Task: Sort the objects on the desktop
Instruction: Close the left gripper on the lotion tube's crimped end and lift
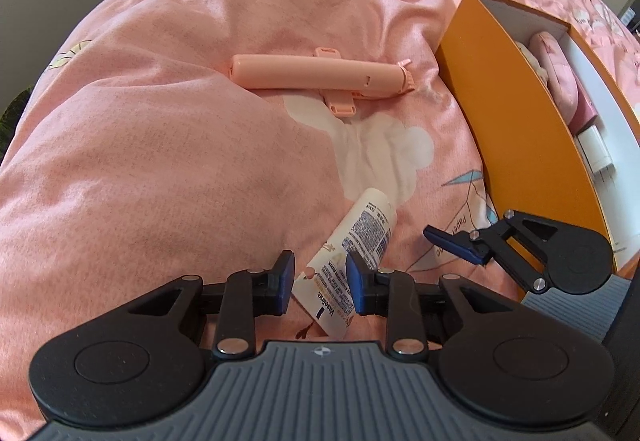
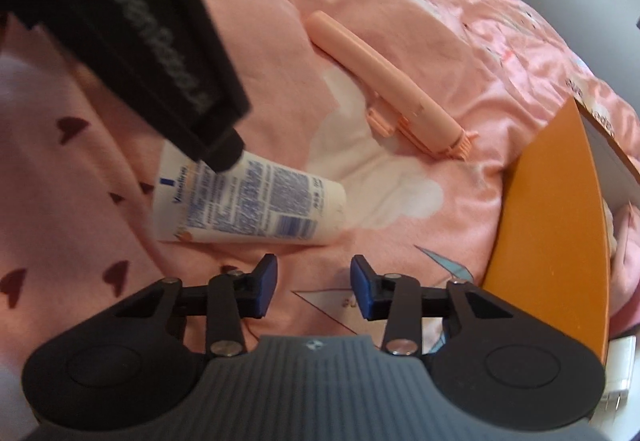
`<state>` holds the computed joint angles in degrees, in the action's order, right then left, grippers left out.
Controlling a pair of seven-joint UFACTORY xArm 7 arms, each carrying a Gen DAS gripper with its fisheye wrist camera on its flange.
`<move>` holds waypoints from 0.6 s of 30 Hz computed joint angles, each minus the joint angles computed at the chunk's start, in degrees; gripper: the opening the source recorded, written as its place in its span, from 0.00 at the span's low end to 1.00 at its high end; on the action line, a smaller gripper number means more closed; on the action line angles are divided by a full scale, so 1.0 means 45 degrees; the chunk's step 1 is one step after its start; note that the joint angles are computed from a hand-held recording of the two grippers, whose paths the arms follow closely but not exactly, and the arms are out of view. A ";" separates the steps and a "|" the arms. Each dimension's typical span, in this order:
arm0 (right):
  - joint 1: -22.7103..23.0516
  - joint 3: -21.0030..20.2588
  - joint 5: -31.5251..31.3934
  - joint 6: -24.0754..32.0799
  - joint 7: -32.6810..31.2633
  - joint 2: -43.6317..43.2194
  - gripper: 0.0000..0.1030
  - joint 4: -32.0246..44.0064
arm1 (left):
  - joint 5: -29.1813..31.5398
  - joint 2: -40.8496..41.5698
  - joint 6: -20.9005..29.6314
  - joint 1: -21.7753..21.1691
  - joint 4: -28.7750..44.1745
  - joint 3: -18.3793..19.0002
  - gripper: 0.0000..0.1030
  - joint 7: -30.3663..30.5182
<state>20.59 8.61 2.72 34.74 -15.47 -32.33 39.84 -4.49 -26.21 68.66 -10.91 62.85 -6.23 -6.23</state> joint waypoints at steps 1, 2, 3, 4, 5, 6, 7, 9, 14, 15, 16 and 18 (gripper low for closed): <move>0.0093 -0.0063 0.0057 -0.0132 -0.0128 -0.0054 0.38 -0.0075 | 0.0021 0.0070 0.0259 -0.0005 0.0124 0.0004 0.33 0.0024; 0.0195 -0.0146 0.0139 -0.0222 -0.0278 -0.0097 0.37 -0.0128 | 0.0051 0.0140 0.0536 0.0008 0.0256 -0.0004 0.33 -0.0004; 0.0271 -0.0202 0.0210 -0.0292 -0.0397 -0.0146 0.36 -0.0175 | -0.0004 0.0239 0.0880 0.0011 0.0421 0.0024 0.33 -0.0036; 0.0341 -0.0248 0.0274 -0.0402 -0.0520 -0.0216 0.36 -0.0253 | -0.0147 0.0298 0.1234 -0.0005 0.0553 0.0081 0.33 -0.0054; 0.0387 -0.0272 0.0311 -0.0457 -0.0624 -0.0258 0.36 -0.0295 | -0.0205 0.0278 0.1449 -0.0011 0.0582 0.0107 0.33 -0.0034; 0.0421 -0.0284 0.0345 -0.0504 -0.0704 -0.0301 0.36 -0.0341 | -0.0207 0.0252 0.1589 -0.0015 0.0581 0.0100 0.33 -0.0009; 0.0505 -0.0346 0.0424 -0.0589 -0.0844 -0.0360 0.35 -0.0410 | -0.0218 0.0200 0.1669 -0.0009 0.0520 0.0110 0.33 0.0021; 0.0635 -0.0426 0.0557 -0.0604 -0.1089 -0.0423 0.33 -0.0465 | -0.0354 0.0129 0.1677 0.0022 0.0378 0.0155 0.33 -0.0042; 0.0568 -0.0340 0.0621 -0.0502 -0.1160 -0.0358 0.33 -0.0428 | -0.1150 -0.0019 0.0811 0.0102 -0.0153 0.0355 0.32 -0.0607; 0.0537 -0.0323 0.0620 -0.0495 -0.1144 -0.0358 0.33 -0.0422 | -0.1233 -0.0059 0.0561 0.0097 -0.0258 0.0340 0.27 -0.0678; 0.0499 -0.0307 0.0614 -0.0475 -0.1115 -0.0357 0.33 -0.0411 | -0.1192 -0.0104 0.0305 0.0092 -0.0346 0.0278 0.20 -0.0720; 0.0401 -0.0251 0.0574 -0.0450 -0.1004 -0.0316 0.33 -0.0378 | -0.1185 -0.0256 -0.0216 0.0035 -0.0517 0.0250 0.14 -0.0661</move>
